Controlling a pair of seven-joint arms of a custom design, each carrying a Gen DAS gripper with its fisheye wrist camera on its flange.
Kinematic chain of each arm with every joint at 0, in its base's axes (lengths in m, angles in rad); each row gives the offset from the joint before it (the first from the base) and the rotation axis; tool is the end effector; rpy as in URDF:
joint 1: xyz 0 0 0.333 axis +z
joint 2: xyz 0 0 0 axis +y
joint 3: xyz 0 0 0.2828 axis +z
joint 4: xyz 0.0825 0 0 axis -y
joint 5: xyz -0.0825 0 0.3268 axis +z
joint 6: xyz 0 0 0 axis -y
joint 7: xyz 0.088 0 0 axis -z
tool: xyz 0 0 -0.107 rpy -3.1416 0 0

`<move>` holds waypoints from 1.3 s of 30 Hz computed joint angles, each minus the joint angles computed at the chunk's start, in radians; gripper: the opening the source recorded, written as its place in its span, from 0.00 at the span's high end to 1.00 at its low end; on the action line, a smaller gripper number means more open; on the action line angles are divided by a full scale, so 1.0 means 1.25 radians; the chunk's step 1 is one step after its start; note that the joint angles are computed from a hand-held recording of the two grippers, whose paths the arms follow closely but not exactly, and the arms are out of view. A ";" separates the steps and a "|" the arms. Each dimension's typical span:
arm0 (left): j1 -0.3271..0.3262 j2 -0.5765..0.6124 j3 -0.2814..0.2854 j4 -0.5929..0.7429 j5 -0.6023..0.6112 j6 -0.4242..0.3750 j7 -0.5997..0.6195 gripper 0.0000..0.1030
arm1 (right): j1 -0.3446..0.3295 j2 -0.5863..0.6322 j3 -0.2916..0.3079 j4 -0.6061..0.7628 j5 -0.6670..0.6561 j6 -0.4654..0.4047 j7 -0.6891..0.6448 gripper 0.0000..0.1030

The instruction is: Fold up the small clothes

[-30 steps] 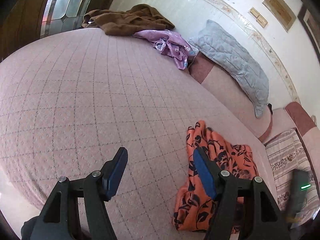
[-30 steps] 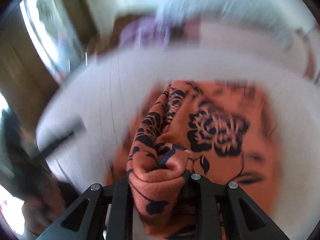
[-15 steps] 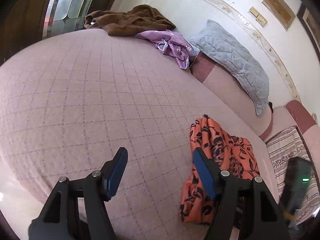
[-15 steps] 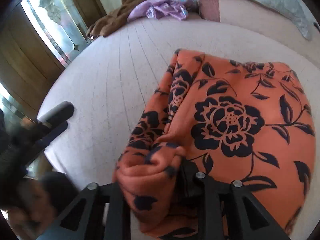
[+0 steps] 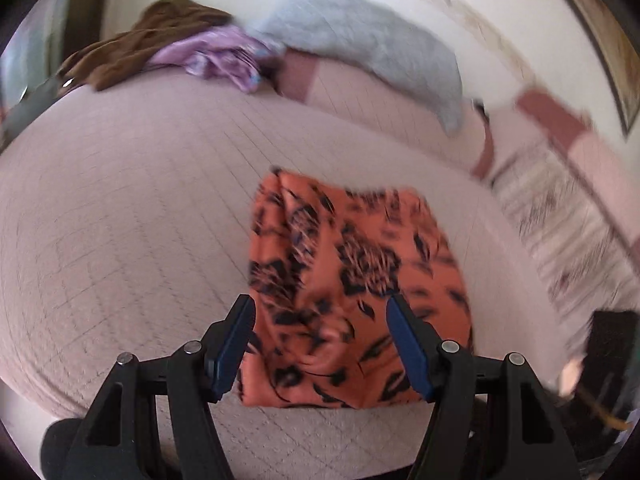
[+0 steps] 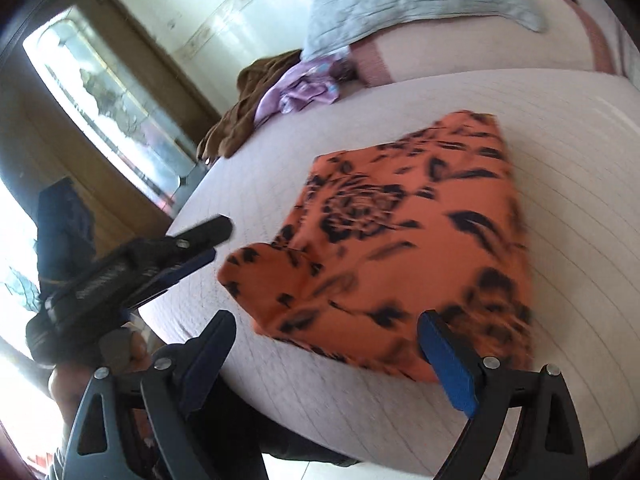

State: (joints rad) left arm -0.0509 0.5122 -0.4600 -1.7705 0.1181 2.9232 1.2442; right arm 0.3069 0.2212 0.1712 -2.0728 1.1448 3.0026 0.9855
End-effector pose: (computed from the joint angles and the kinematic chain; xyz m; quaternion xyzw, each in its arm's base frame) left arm 0.5795 -0.2818 0.3843 -0.6083 0.7140 -0.3408 0.0636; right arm 0.5206 0.1910 0.3798 -0.6356 0.6645 -0.0303 0.3919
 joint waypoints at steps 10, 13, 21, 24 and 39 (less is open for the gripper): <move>0.216 0.078 -0.200 -0.108 -0.237 0.044 0.034 0.79 | -0.040 -0.041 -0.020 -0.044 0.233 -0.062 -0.172 0.09; 0.263 0.091 -0.248 -0.120 -0.241 0.050 0.040 0.77 | -0.047 -0.027 -0.036 -0.040 0.248 -0.092 -0.179 0.09; 0.100 -0.075 -0.068 -0.146 -0.125 -0.010 -0.045 0.74 | -0.071 -0.037 -0.052 -0.042 0.331 -0.150 -0.231 0.09; 0.067 -0.116 -0.039 -0.152 -0.104 0.013 -0.035 0.72 | -0.077 -0.049 -0.061 -0.054 0.361 -0.164 -0.237 0.09; -0.076 0.226 0.051 0.357 -0.083 -0.279 0.034 0.68 | -0.078 -0.063 -0.075 -0.069 0.377 -0.165 -0.252 0.09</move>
State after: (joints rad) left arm -0.1457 0.7941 -0.3960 -1.3243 0.0147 2.5750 1.2870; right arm 0.2089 0.1419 0.0770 -2.1588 1.6161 2.7968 0.6704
